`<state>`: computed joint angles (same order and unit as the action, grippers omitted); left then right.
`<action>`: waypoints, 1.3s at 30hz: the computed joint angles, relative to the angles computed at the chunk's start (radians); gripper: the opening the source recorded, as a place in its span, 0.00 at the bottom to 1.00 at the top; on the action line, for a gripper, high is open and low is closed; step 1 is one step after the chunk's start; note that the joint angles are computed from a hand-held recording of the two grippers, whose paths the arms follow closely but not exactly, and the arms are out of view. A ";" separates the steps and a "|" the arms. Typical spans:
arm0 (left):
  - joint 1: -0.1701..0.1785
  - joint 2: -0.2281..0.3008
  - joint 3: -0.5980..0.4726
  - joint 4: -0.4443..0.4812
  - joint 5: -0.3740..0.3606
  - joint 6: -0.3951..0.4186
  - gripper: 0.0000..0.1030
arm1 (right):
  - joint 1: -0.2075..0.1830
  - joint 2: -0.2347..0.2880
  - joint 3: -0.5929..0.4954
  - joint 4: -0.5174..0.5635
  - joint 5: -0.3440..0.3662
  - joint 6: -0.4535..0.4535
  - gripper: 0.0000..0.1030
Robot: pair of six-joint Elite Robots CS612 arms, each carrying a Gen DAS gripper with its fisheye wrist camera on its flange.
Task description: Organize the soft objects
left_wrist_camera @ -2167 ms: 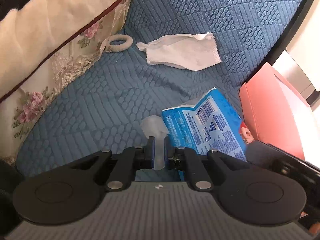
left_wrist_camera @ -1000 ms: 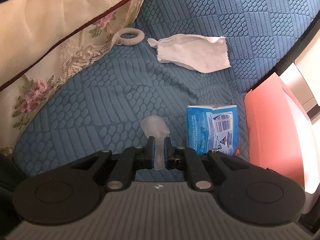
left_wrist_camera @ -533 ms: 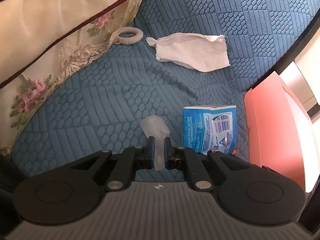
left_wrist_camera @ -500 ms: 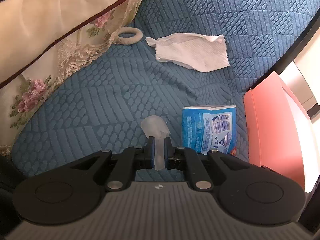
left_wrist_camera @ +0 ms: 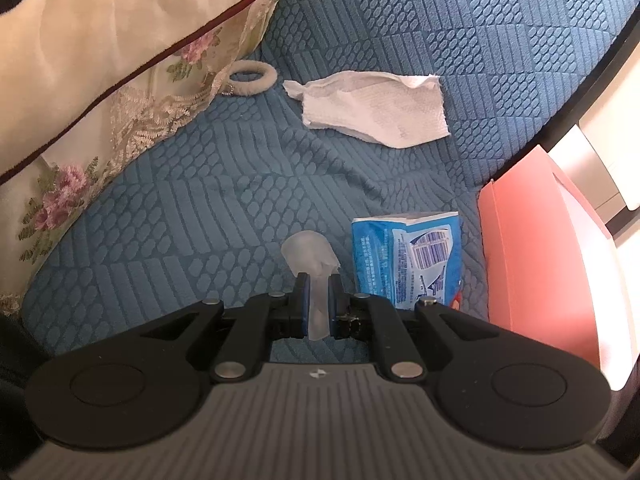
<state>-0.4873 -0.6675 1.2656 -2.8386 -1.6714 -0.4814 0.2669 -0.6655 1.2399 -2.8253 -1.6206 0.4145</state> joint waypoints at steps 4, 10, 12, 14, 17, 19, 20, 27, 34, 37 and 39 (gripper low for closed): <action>0.002 0.000 0.001 -0.012 -0.002 0.001 0.10 | -0.001 -0.010 0.015 -0.027 -0.003 0.013 0.03; 0.003 -0.002 0.006 -0.026 -0.001 0.001 0.10 | -0.006 -0.029 0.048 -0.084 -0.003 0.026 0.03; 0.003 -0.002 0.007 -0.031 -0.001 0.000 0.10 | -0.008 -0.036 0.060 -0.110 -0.002 0.028 0.03; 0.002 -0.003 0.009 -0.037 0.000 0.001 0.10 | -0.009 -0.043 0.072 -0.130 -0.006 0.029 0.03; 0.002 -0.004 0.010 -0.039 -0.001 0.004 0.10 | -0.011 -0.050 0.085 -0.147 -0.004 0.033 0.03; 0.001 -0.004 0.010 -0.037 0.000 0.005 0.10 | -0.012 -0.052 0.089 -0.152 -0.012 0.039 0.03; 0.001 -0.004 0.010 -0.037 0.001 0.005 0.10 | -0.011 -0.052 0.090 -0.156 -0.018 0.040 0.03; 0.001 -0.003 0.008 -0.037 0.011 -0.004 0.10 | -0.010 -0.047 0.090 -0.185 -0.025 0.020 0.11; 0.003 -0.002 0.003 -0.032 0.019 -0.020 0.10 | 0.002 -0.037 0.073 -0.154 -0.019 -0.082 0.64; 0.003 -0.001 0.001 -0.031 0.019 -0.020 0.10 | 0.011 -0.029 0.052 -0.096 -0.052 -0.115 0.68; 0.003 0.000 0.000 -0.029 0.016 -0.018 0.10 | 0.011 -0.023 0.044 -0.064 -0.057 -0.111 0.68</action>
<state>-0.4848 -0.6672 1.2659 -2.8678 -1.6559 -0.4991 0.2777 -0.6888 1.2838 -2.8890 -1.6779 0.3036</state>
